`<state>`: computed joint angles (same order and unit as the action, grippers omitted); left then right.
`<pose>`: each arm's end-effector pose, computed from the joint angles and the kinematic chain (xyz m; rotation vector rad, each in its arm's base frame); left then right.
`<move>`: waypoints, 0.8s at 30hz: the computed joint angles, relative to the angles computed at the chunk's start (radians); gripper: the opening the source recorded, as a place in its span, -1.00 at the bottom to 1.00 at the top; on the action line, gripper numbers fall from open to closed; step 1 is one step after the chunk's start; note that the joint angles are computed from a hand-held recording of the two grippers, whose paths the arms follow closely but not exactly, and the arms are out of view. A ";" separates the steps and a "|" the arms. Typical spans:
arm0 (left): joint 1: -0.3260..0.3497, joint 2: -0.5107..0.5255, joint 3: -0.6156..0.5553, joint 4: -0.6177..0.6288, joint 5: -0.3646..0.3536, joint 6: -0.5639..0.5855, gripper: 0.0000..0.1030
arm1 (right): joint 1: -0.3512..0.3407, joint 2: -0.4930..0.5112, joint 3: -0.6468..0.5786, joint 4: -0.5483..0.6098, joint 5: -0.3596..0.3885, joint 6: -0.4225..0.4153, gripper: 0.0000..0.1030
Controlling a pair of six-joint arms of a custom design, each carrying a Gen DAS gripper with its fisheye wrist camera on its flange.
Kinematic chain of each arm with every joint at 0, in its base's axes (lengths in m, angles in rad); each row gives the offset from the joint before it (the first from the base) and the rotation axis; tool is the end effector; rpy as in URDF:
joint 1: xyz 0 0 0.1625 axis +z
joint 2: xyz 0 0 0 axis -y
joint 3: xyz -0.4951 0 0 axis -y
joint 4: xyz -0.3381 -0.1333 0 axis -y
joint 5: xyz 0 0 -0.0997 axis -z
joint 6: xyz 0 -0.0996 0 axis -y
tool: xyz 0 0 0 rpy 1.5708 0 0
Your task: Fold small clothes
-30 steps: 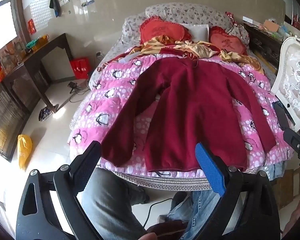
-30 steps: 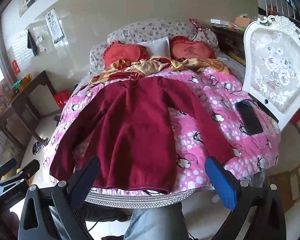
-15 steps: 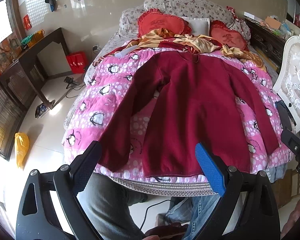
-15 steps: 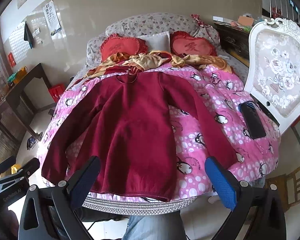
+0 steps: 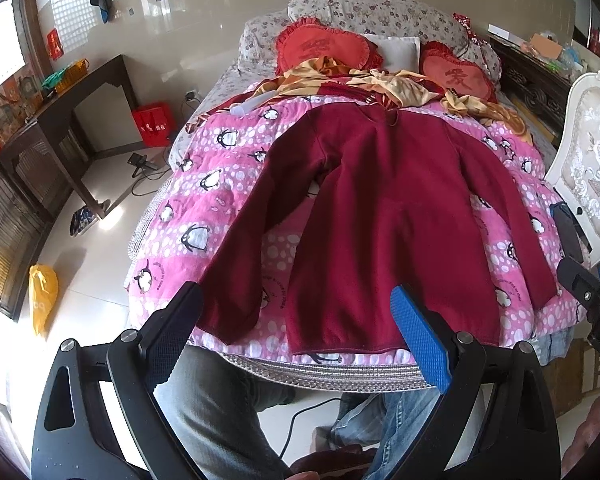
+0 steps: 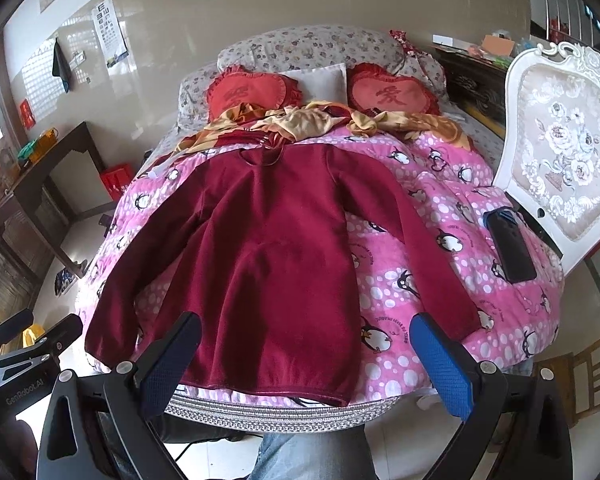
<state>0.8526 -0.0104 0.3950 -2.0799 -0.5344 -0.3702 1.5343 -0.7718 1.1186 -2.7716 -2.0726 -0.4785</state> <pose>-0.4363 -0.8321 0.0028 0.3037 2.1789 -0.7662 0.0560 -0.8067 0.4107 0.2442 -2.3195 0.8681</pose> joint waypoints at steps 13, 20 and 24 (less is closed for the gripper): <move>-0.001 -0.015 0.037 -0.013 -0.001 -0.008 0.85 | 0.003 -0.004 0.003 0.002 -0.003 -0.002 1.00; -0.004 -0.032 0.075 -0.024 -0.003 -0.019 0.85 | 0.009 -0.004 0.008 -0.002 -0.010 -0.006 1.00; -0.004 -0.031 0.072 -0.019 -0.003 -0.021 0.85 | 0.009 -0.004 0.009 -0.003 -0.008 -0.007 1.00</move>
